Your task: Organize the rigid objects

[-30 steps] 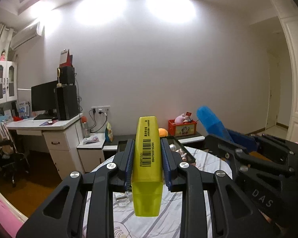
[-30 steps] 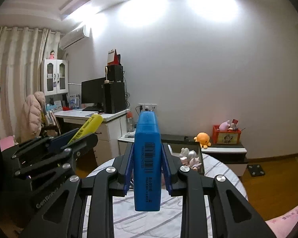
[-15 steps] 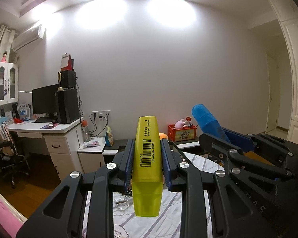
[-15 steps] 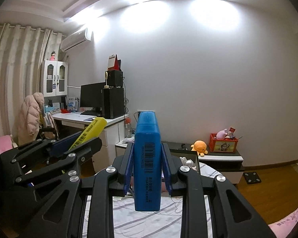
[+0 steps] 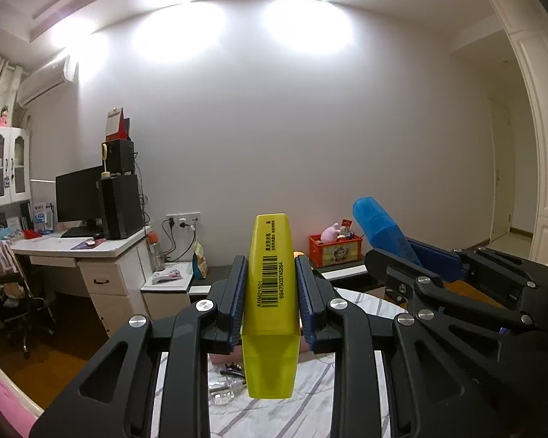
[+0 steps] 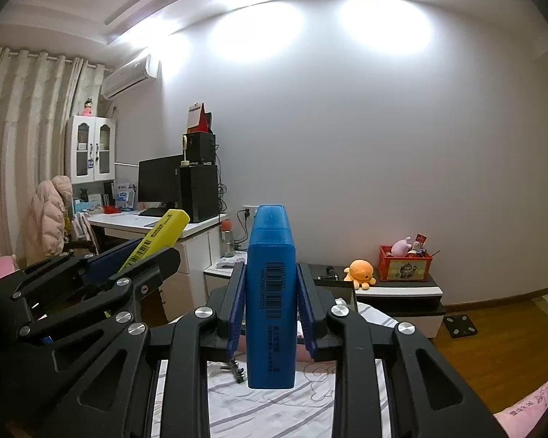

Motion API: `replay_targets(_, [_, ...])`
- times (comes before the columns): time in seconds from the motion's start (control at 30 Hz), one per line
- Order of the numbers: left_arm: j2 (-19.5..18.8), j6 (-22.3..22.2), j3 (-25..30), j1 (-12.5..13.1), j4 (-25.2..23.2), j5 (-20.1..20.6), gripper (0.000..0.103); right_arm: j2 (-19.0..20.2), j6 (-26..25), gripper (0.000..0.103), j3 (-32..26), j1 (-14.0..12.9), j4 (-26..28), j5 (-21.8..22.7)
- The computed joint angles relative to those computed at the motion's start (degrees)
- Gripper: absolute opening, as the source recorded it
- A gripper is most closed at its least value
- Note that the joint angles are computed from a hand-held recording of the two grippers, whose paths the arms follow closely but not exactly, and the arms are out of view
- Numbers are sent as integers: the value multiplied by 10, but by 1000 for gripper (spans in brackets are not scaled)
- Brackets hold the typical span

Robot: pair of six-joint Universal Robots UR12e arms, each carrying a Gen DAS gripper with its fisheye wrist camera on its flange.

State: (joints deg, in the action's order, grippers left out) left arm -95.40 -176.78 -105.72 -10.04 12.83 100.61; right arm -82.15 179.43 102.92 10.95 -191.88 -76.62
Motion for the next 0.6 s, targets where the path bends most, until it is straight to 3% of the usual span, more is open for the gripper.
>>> replay_targets(0.3, [-51, 7, 56, 8, -21, -7, 26, 43, 0, 27, -50, -6, 25, -4])
replay_targets(0.6, [-129, -17, 157, 44, -113, -63, 26, 126, -11, 27, -154, -7, 104, -1])
